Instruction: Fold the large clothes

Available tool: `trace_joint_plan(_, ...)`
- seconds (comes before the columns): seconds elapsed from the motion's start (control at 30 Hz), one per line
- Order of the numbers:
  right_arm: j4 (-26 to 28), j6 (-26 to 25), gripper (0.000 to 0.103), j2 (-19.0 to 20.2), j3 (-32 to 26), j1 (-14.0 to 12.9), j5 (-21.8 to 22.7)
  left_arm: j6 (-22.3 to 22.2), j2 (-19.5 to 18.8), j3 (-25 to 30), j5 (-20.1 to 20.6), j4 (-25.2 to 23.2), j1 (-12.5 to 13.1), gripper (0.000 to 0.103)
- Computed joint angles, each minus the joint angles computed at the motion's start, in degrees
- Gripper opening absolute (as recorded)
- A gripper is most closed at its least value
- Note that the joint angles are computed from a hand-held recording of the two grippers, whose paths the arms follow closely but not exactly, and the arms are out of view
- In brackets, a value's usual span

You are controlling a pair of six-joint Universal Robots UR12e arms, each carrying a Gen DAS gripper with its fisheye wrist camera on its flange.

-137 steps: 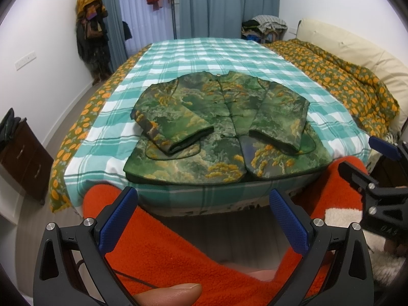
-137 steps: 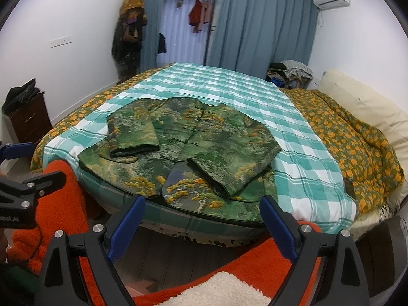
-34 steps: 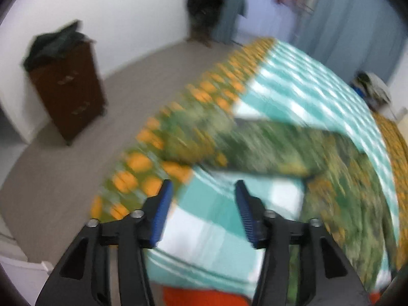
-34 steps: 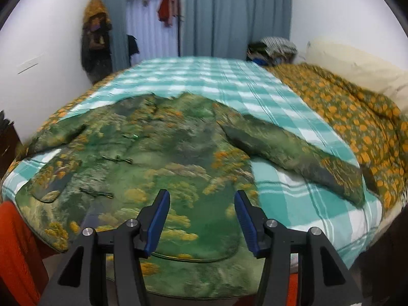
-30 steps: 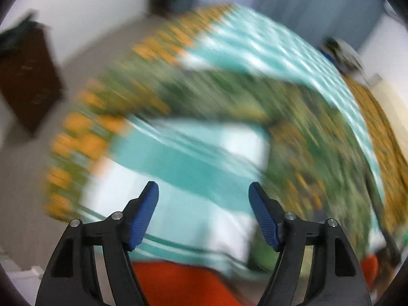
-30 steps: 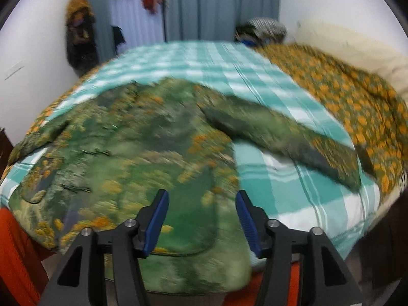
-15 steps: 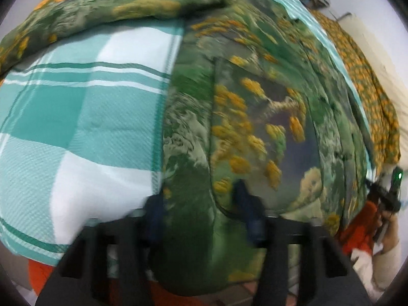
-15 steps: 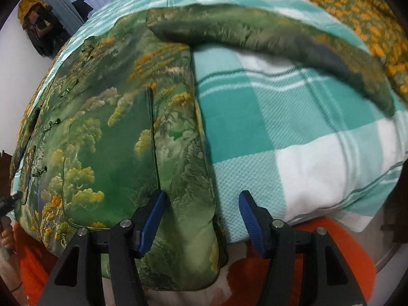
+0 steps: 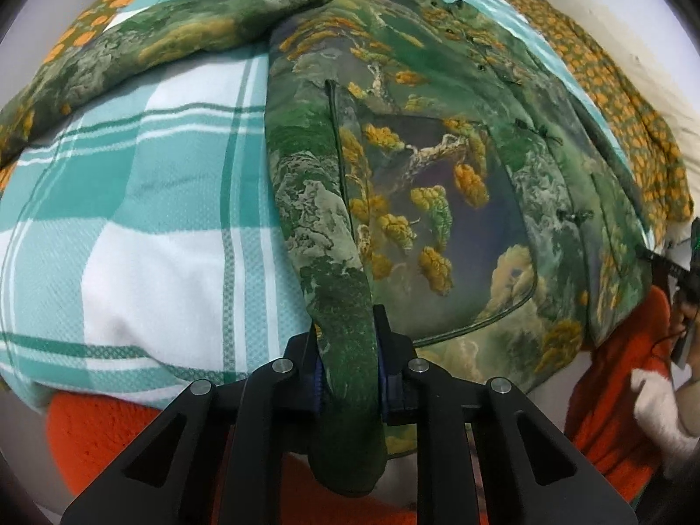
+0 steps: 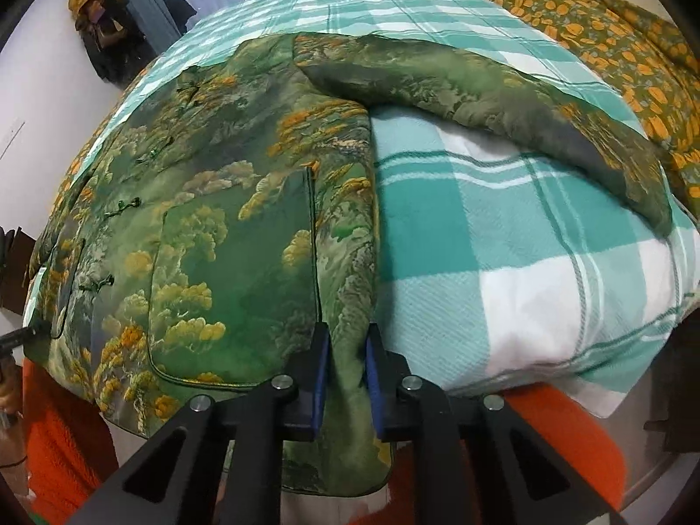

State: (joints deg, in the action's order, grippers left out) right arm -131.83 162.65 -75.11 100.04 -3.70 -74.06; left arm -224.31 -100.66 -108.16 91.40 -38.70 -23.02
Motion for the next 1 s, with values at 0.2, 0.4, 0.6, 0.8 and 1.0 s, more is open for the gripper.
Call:
trace_joint_plan(0.2, -5.8, 1.93, 0.027, 0.93, 0.05, 1.98, -4.57, -3.05, 2.13, -0.83, 5.46, 0.4, -0.64, 0.046)
trace_joint_plan(0.4, -16.36, 3.86, 0.058, -1.5, 2.89, 2.16, -5.12, -5.48, 3.16, 1.06, 18.1, 1.25, -3.81, 0.091)
trace_joint_plan(0.6, -20.77, 5.31, 0.062, -2.73, 4.36, 2.98, -3.32, -12.15, 1.15, 1.74, 28.82, 7.02, -6.2, 0.101)
trace_joint_plan(0.8, -22.57, 4.67, 0.064, -2.56, 6.46, 5.14, -3.59, -6.91, -3.88, 4.75, 23.8, 7.83, -6.1, 0.101)
trace_joint_plan(1.0, -23.99, 1.85, 0.064, -0.71, 6.47, 7.35, -5.88, -4.01, -7.87, 7.67, 19.87, 1.53, -5.44, 0.101)
